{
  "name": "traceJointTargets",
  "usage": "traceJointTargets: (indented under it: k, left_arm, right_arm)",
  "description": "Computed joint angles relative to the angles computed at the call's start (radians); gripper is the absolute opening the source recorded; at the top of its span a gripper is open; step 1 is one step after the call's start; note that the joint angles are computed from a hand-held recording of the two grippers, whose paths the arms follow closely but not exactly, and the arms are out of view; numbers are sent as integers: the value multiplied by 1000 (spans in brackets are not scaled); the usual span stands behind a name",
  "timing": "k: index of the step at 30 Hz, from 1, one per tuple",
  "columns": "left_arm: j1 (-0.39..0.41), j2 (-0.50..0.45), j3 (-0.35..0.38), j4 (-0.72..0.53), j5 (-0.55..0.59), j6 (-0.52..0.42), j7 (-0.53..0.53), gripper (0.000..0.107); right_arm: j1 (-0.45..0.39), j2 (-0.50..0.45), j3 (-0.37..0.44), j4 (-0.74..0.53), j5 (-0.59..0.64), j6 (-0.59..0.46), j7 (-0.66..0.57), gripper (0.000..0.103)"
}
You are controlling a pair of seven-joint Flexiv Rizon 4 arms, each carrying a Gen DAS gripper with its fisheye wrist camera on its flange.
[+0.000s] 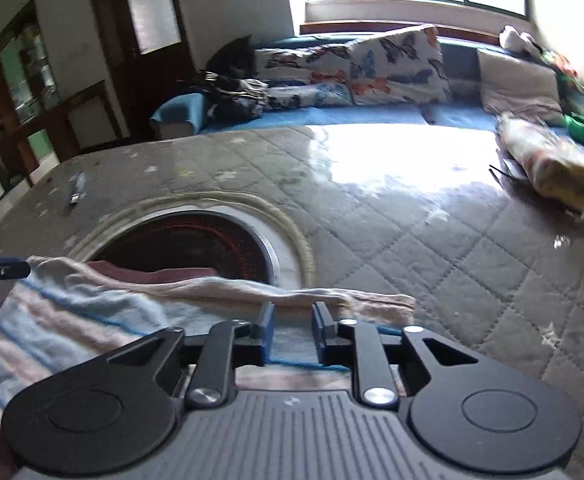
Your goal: Fold clothes
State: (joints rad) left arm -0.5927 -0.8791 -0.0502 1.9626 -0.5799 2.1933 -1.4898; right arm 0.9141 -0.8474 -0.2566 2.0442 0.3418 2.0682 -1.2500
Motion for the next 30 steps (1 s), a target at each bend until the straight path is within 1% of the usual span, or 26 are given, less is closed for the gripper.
traceJointTargets:
  k: [2, 5, 9, 11, 13, 17, 20, 22, 24, 27, 30]
  left_arm:
    - [-27, 21, 6, 49, -31, 17, -12, 50]
    - [-47, 44, -5, 121, -58, 56, -47, 53]
    - [-42, 64, -38, 207, -40, 123, -124, 54]
    - [-26, 66, -57, 235, -2, 151, -163, 54]
    - [-29, 66, -58, 248, 6, 160, -176, 54]
    - [-33, 68, -61, 266, 7, 165, -200, 54]
    - [-22, 67, -71, 288, 36, 201, -246, 54]
    - [-22, 66, -73, 293, 41, 204, -259, 54]
    - [-21, 65, -76, 298, 47, 205, -272, 54]
    - [-6, 56, -83, 291, 77, 198, -291, 54]
    - [13, 49, -90, 285, 117, 200, -314, 48]
  right_arm:
    - [2, 18, 21, 18, -15, 19, -16, 25]
    - [6, 38, 61, 31, -45, 37, -51, 30]
    - [8, 46, 126, 27, -106, 44, -109, 31]
    - [3, 48, 167, 20, -147, 37, -133, 31]
    - [11, 43, 192, 11, -186, 31, -164, 32]
    - [82, 14, 176, -14, -195, 17, -221, 32]
    - [100, -2, 181, -31, -208, -19, -232, 32]
    - [145, -12, 145, -33, -191, -18, -246, 32]
    - [142, -2, 146, -31, -194, -27, -249, 32]
    - [101, 20, 176, -24, -206, -26, -235, 32]
    - [54, 42, 209, -23, -217, -32, -207, 32]
